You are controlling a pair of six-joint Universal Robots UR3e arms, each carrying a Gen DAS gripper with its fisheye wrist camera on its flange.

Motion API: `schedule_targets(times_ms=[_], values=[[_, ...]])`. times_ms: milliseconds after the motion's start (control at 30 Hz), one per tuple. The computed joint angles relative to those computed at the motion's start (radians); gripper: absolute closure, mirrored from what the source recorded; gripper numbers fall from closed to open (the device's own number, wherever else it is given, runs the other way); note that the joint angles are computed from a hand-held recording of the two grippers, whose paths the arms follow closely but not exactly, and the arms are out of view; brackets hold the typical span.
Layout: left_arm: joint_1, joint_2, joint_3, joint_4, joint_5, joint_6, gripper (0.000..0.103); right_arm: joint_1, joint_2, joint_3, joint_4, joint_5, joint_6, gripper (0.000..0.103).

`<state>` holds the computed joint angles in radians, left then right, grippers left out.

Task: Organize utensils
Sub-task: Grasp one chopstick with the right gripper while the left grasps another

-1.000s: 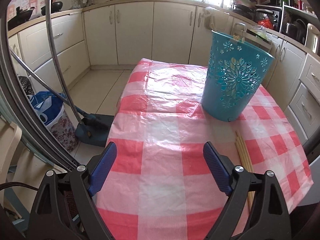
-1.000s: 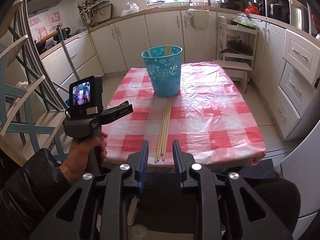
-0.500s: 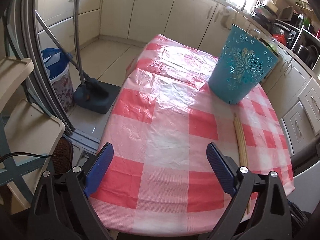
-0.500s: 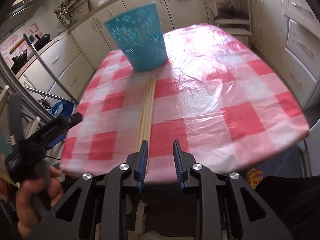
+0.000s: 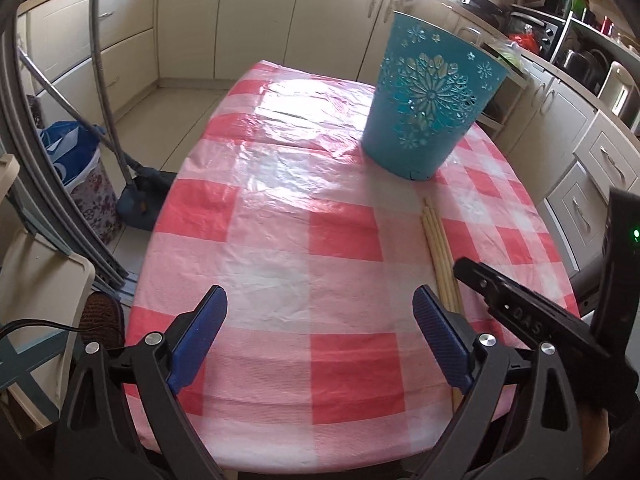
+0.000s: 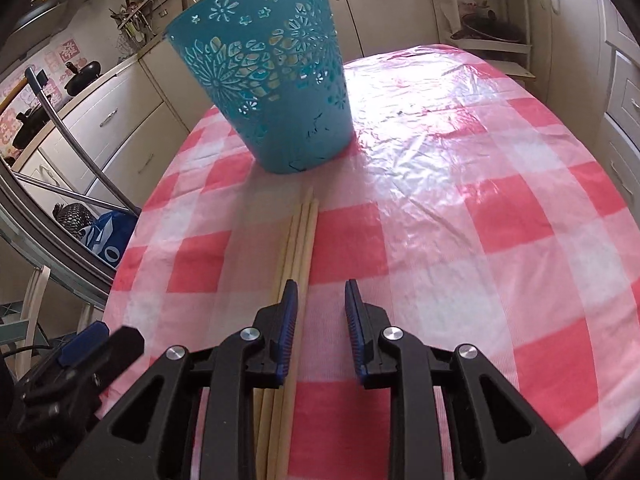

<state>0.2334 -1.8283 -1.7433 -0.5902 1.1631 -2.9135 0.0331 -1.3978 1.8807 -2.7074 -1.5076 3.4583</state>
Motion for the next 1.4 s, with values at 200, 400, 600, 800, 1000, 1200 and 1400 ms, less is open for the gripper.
schedule_targets(times_ms=[200, 400, 600, 800, 1000, 1200, 1400], values=[[-0.037, -0.018, 0.014, 0.005, 0.019, 0.006, 0.013, 0.041, 0.065, -0.079, 0.021, -0.074, -0.077, 0.081], [-0.054, -0.033, 0.014, 0.023, 0.050, 0.003, 0.013, 0.039, 0.095, -0.142, 0.088, -0.096, -0.209, 0.094], [-0.093, -0.090, 0.093, 0.007, 0.053, 0.003, 0.013, -0.062, 0.036, -0.144, 0.215, -0.049, -0.337, 0.097], [-0.191, -0.202, 0.232, -0.012, 0.128, 0.012, 0.013, -0.165, -0.033, -0.061, 0.211, 0.071, -0.331, 0.097], [-0.244, -0.270, 0.303, -0.017, 0.201, 0.005, 0.013, -0.202, -0.061, -0.033, 0.217, 0.126, -0.341, 0.097], [-0.253, -0.295, 0.352, -0.043, 0.224, -0.020, 0.013, -0.210, -0.059, -0.040, 0.232, 0.144, -0.344, 0.097], [-0.269, -0.321, 0.398, -0.067, 0.267, -0.011, 0.013, -0.217, -0.065, -0.044, 0.252, 0.154, -0.339, 0.097]])
